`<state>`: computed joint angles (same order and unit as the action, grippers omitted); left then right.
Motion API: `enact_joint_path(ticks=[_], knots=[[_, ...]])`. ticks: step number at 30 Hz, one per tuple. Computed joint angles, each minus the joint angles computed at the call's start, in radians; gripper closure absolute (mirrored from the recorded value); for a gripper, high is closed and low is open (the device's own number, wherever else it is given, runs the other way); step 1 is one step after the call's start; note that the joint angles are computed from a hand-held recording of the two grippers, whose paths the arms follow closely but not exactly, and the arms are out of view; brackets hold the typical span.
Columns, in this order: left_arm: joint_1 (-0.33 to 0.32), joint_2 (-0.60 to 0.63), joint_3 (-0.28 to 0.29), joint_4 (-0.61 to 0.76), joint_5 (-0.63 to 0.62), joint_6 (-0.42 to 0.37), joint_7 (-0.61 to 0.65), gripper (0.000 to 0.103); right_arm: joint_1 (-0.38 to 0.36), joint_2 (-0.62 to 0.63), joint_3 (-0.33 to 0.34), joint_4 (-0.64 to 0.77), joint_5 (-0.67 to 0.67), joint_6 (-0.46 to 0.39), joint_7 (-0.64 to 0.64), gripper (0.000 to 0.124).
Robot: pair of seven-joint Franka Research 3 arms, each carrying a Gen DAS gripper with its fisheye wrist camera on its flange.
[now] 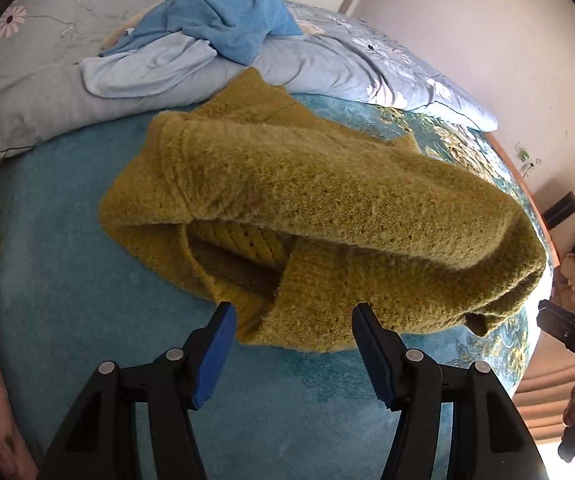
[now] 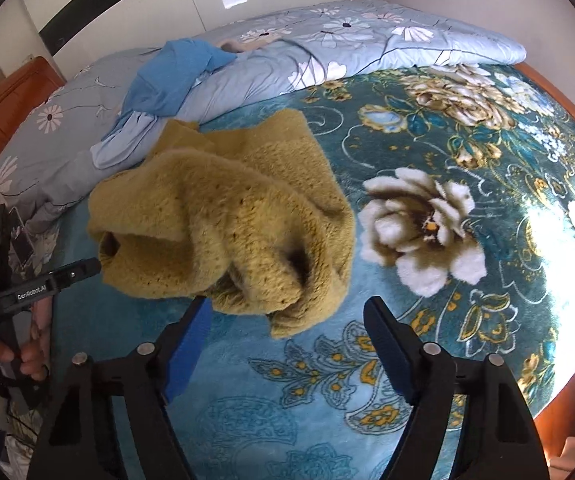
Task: Fold clothes
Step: 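Grasp the sweater with the left gripper while the right gripper grasps another edge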
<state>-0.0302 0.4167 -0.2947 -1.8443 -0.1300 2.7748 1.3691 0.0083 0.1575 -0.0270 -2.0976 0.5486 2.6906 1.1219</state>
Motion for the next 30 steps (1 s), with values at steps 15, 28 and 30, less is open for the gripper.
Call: enact_joint_path(ticks=[15, 28, 30], knots=[[0.044, 0.107, -0.069, 0.117, -0.102, -0.144, 0.19, 0.041, -0.021, 0.159, 0.017, 0.155, 0.071, -0.13, 0.096, 0.076], [0.1, -0.02, -0.125, -0.035, -0.309, 0.015, 0.256, 0.098, -0.075, 0.198, 0.044, 0.343, 0.14, -0.169, 0.138, 0.115], [0.119, -0.048, -0.15, -0.042, -0.372, 0.073, 0.3, 0.098, -0.078, 0.194, 0.049, 0.376, 0.151, -0.163, 0.107, 0.115]])
